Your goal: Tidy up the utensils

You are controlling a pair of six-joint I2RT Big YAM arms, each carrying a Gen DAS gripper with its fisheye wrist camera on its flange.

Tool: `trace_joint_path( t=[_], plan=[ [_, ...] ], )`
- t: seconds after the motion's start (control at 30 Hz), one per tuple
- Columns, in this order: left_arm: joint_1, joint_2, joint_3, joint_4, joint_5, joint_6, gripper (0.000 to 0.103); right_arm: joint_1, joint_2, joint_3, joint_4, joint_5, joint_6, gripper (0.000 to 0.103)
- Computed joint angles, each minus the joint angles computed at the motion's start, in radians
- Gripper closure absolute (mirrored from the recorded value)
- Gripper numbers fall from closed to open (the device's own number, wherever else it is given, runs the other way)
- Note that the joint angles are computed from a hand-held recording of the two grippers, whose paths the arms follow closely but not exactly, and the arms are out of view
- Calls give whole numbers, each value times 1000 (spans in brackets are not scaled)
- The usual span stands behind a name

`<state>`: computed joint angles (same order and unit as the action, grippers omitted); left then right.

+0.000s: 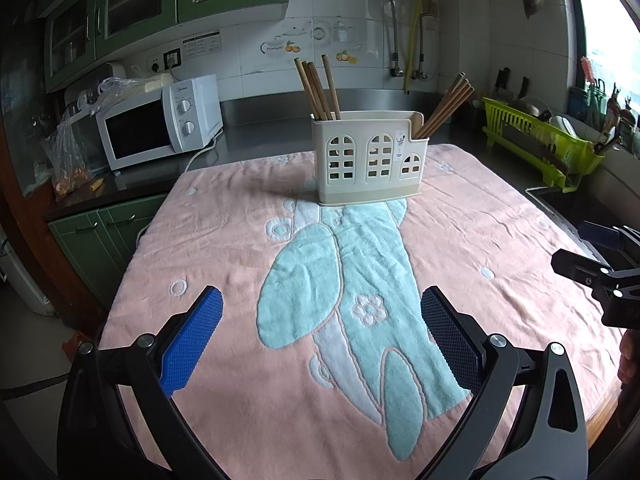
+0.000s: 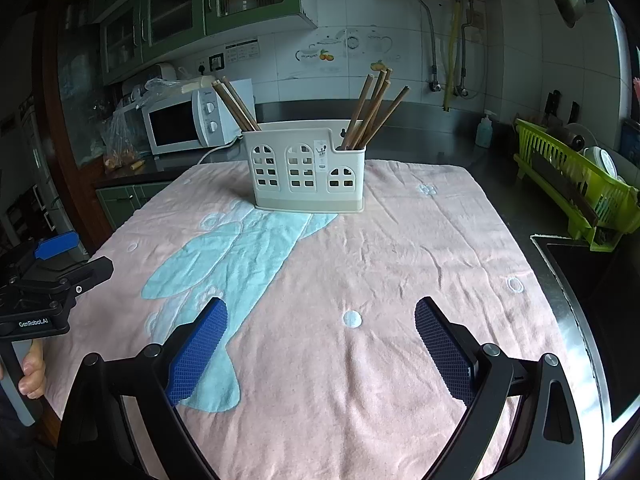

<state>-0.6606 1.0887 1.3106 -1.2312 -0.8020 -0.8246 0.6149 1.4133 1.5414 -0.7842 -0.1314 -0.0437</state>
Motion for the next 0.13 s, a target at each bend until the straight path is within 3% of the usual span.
trace_joint_path(
  t=[0.13],
  plan=[
    [2,2,2,0,6,2,5,-1,1,-1,1,3,-1,11]
  ],
)
